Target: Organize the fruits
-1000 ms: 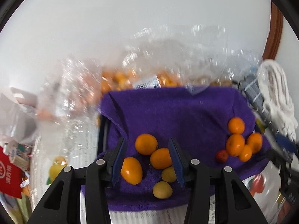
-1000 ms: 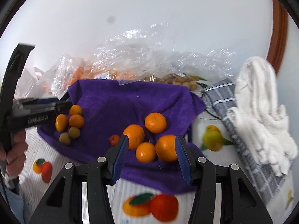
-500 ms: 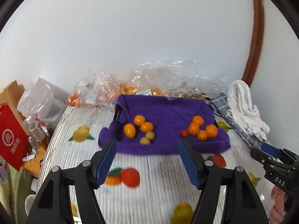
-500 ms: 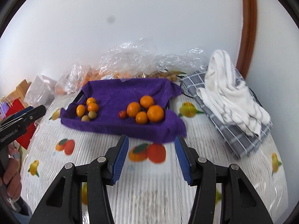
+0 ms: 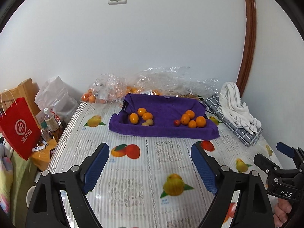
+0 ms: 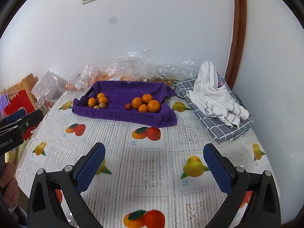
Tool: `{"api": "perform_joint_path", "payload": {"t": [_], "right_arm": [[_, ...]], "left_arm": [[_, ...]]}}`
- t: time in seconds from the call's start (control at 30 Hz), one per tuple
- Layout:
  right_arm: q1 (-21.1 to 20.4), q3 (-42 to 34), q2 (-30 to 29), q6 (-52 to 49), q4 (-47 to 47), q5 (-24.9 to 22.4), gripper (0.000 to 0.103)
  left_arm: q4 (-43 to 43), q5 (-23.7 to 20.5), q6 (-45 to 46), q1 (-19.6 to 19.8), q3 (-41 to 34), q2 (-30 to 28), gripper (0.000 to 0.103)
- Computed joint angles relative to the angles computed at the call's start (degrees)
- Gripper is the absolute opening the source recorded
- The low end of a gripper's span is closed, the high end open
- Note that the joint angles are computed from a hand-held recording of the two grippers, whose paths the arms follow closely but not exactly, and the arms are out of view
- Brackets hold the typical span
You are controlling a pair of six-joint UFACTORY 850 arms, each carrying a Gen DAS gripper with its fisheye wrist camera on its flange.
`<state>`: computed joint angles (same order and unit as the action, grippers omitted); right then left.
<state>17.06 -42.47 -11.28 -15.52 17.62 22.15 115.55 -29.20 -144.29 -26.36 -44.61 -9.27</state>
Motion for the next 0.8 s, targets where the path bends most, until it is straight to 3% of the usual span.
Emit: {"api": "perform_joint_path", "payload": {"t": [0.47, 0.8], "right_arm": [[-0.8, 2.7, 3.1, 10.7, -8.9, 0.4, 0.102], [-0.8, 2.7, 3.5, 6.6, -5.3, 0.4, 0.102]], "left_arm": [[-3.4, -1.0, 2.5, -2.0, 0.8, 2.2, 0.087], [-3.5, -1.0, 2.6, -2.0, 0.9, 2.5, 0.087]]}}
